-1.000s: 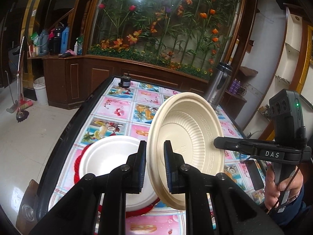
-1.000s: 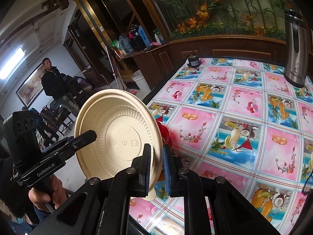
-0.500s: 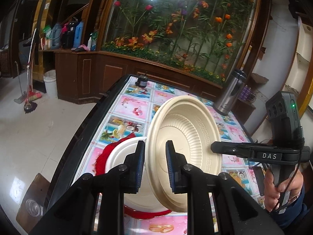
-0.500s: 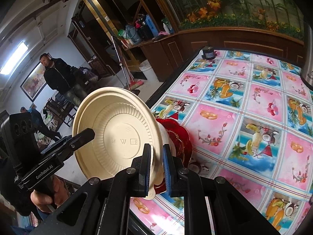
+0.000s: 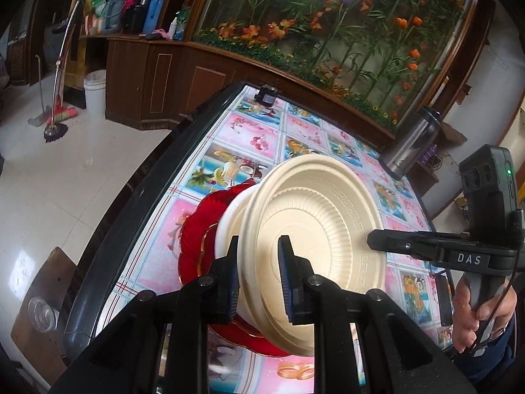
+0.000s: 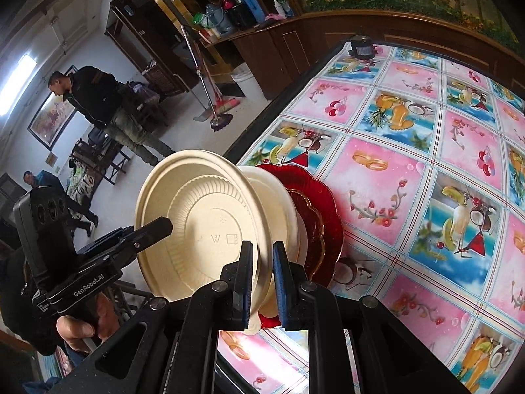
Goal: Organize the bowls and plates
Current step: 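Lower the beige bowl onto the stack and open both tools, then grasp the rims of the whole dish stack with both tools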
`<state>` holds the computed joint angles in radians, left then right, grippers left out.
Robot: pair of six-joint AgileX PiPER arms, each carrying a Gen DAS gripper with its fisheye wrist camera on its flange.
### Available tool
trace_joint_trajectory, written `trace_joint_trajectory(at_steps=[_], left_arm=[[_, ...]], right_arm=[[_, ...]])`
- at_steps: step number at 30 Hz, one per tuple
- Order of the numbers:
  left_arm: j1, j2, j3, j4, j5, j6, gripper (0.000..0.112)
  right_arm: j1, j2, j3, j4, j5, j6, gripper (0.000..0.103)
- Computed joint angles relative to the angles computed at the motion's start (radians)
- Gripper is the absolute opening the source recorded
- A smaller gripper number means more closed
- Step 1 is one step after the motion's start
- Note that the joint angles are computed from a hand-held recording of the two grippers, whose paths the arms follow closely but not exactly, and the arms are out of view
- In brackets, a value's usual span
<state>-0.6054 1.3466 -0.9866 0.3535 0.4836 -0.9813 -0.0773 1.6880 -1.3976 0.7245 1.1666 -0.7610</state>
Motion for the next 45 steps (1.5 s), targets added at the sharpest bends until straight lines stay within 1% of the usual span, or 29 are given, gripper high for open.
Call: trace_joint_trajectory(at_steps=[1, 3, 6, 7, 8, 11, 14, 17, 19, 20, 22, 23, 24, 26, 29, 31, 34, 37, 41, 45], left_arm=[[0.005, 0.000, 0.005, 0.001, -0.005, -0.008, 0.019], [0.012, 0.007, 0.009, 0.015, -0.015, -0.032, 0.025], [-0.008, 0.003, 0.014, 0.114, 0.004, -0.132, 0.046], [-0.013, -0.009, 0.024, 0.150, 0.002, -0.172, 0.058], [-0.015, -0.022, 0.037, 0.174, -0.005, -0.200, 0.064], [-0.012, -0.061, 0.066, 0.216, -0.025, -0.235, 0.064], [-0.012, -0.079, 0.073, 0.252, -0.027, -0.271, 0.065], [-0.030, -0.089, 0.076, 0.295, -0.020, -0.316, 0.065], [-0.062, -0.096, 0.079, 0.353, -0.007, -0.369, 0.065], [-0.079, -0.098, 0.076, 0.375, 0.009, -0.387, 0.065], [-0.134, -0.109, 0.080, 0.472, 0.055, -0.478, 0.067], [-0.156, -0.116, 0.085, 0.512, 0.071, -0.518, 0.071], [-0.176, -0.121, 0.091, 0.545, 0.083, -0.553, 0.072], [-0.236, -0.137, 0.109, 0.640, 0.124, -0.657, 0.073], [-0.329, -0.139, 0.123, 0.744, 0.200, -0.765, 0.077], [-0.379, -0.141, 0.135, 0.792, 0.236, -0.822, 0.078], [-0.432, -0.130, 0.129, 0.829, 0.280, -0.862, 0.079], [-0.478, -0.108, 0.109, 0.837, 0.339, -0.860, 0.080], [-0.501, -0.099, 0.104, 0.833, 0.359, -0.860, 0.080], [-0.510, -0.100, 0.114, 0.832, 0.372, -0.870, 0.080]], right_arm=[[0.007, 0.000, 0.003, -0.004, -0.010, -0.001, 0.014], [0.024, -0.006, 0.015, -0.016, -0.049, 0.000, 0.014], [0.039, -0.001, 0.016, -0.027, -0.072, -0.003, 0.015], [0.038, -0.005, 0.022, -0.029, -0.085, -0.002, 0.015], [0.033, -0.013, 0.031, -0.021, -0.096, -0.012, 0.015], [0.002, -0.035, 0.041, 0.004, -0.090, -0.037, 0.016], [-0.031, -0.062, 0.046, 0.035, -0.073, -0.060, 0.016], [-0.046, -0.079, 0.049, 0.068, -0.061, -0.061, 0.016], [-0.050, -0.086, 0.053, 0.082, -0.043, -0.058, 0.017], [-0.056, -0.095, 0.062, 0.097, -0.031, -0.070, 0.018], [-0.071, -0.121, 0.095, 0.118, -0.031, -0.090, 0.022], [-0.082, -0.134, 0.112, 0.130, -0.031, -0.098, 0.028], [-0.095, -0.145, 0.131, 0.147, -0.030, -0.108, 0.038], [-0.128, -0.168, 0.175, 0.186, -0.024, -0.146, 0.048], [-0.180, -0.211, 0.247, 0.221, -0.015, -0.197, 0.048], [-0.213, -0.241, 0.288, 0.237, -0.010, -0.236, 0.048], [-0.260, -0.302, 0.359, 0.259, -0.028, -0.293, 0.049], [-0.294, -0.349, 0.408, 0.270, -0.032, -0.338, 0.051], [-0.335, -0.379, 0.442, 0.287, -0.015, -0.378, 0.054], [-0.345, -0.369, 0.456, 0.298, -0.017, -0.397, 0.055]])
